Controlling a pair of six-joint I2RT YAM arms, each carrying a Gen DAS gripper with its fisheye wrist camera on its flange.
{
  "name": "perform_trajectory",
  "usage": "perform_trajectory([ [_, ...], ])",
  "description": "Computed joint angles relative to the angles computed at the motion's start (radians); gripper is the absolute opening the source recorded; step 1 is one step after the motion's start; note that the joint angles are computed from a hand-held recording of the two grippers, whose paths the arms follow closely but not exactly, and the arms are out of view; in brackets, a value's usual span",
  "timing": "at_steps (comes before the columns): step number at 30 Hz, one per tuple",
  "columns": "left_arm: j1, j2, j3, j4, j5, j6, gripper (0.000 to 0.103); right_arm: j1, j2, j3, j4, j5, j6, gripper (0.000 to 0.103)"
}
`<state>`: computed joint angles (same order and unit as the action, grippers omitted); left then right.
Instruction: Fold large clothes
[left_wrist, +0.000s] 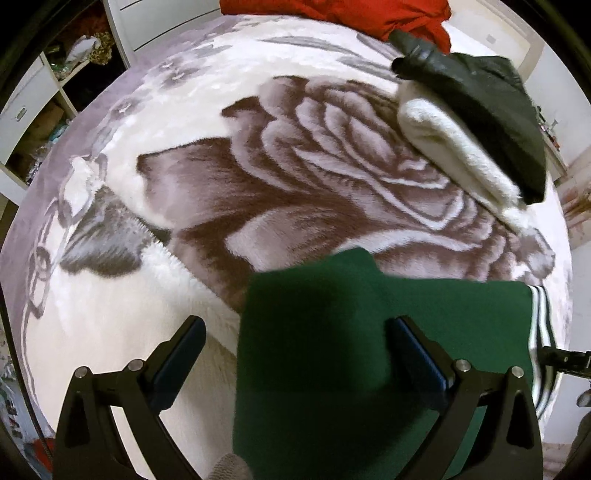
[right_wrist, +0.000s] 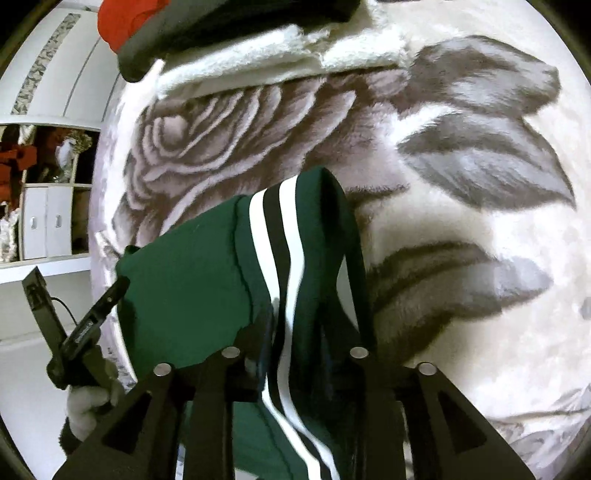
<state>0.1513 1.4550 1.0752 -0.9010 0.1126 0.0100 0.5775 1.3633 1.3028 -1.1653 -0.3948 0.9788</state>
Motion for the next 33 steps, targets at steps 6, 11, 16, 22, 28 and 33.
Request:
perform_trajectory([
  [6, -0.054, -0.213, -0.069, -0.168, -0.010, -0.041, 0.103, 0.134, -0.165, -0.143, 0.028, -0.060, 0.179, 0.054],
  [11, -0.099, -0.365, -0.236, -0.255, -0.068, -0.068, 0.103, 0.318, -0.264, -0.341, 0.224, -0.082, 0.435, 0.054],
  [16, -0.042, -0.363, -0.292, -0.203, -0.054, -0.044, 0.103, 0.410, -0.280, -0.291, 0.183, 0.060, 0.521, 0.005],
  [22, 0.101, -0.401, -0.218, -0.306, 0.001, 0.067, 0.103, 0.476, -0.324, -0.142, -0.023, 0.179, 0.606, 0.002],
  [28, 0.292, -0.443, -0.234, -0.369, -0.007, 0.195, 0.103, 0.489, -0.377, -0.345, 0.160, 0.084, 0.636, 0.006],
  [33, 0.444, -0.513, -0.240, -0.448, 0.020, 0.281, 0.103, 0.729, -0.559, -0.406, 0.219, 0.286, 1.036, 0.045],
])
